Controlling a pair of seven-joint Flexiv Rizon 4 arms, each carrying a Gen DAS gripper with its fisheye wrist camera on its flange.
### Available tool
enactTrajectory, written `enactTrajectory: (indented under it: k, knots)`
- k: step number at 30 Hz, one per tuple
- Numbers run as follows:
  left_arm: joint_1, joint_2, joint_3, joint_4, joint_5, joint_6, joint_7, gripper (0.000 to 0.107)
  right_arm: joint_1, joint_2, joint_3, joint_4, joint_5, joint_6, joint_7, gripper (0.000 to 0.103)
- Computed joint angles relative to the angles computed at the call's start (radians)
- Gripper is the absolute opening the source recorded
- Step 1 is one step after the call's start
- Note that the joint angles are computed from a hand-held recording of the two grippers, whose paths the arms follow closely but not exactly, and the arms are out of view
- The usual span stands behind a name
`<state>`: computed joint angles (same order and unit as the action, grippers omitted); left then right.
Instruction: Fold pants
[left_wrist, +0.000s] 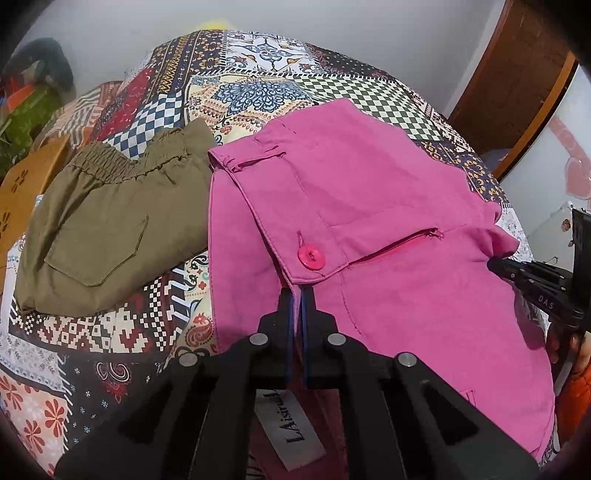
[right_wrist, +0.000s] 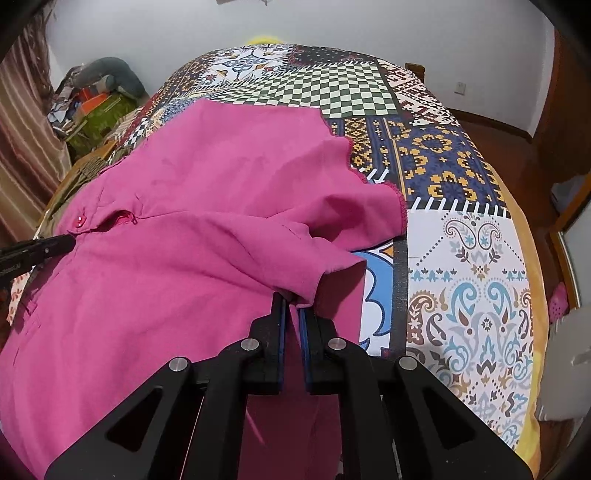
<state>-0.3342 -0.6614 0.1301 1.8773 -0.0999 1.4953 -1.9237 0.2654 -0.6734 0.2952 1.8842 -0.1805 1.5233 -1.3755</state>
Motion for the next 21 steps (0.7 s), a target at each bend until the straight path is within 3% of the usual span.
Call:
enactTrajectory:
  k: [5,13,15,17,18,21]
  knots:
    - [-0.006,0.007,0.007,0.001,0.003,-0.017,-0.004,0.006,0.007,0.008,-0.007,-0.006,0.006,-0.032,0.012,0.006]
    - [-0.076,0.070,0.092,-0.005,0.086,-0.091,-0.099,0.011,0.026,0.070,-0.030,0.040,0.004,-0.026,0.008,0.010]
    - [-0.087,0.090,0.112,-0.005,0.116,-0.086,-0.131,0.020,0.037,0.094,-0.049,0.058,-0.004,-0.015,0.012,0.018]
    - [-0.106,0.099,0.142,-0.017,0.150,-0.088,-0.171,0.036,0.039,0.114,-0.061,0.075,-0.005,0.022,0.014,0.038]
    - [-0.112,0.102,0.154,-0.022,0.168,-0.082,-0.190,0.041,0.038,0.118,-0.065,0.079,-0.007,0.041,0.015,0.042]
    - [-0.118,0.103,0.179,-0.048,0.212,-0.082,-0.225,0.043,0.048,0.129,-0.089,0.081,-0.018,0.084,0.031,0.044]
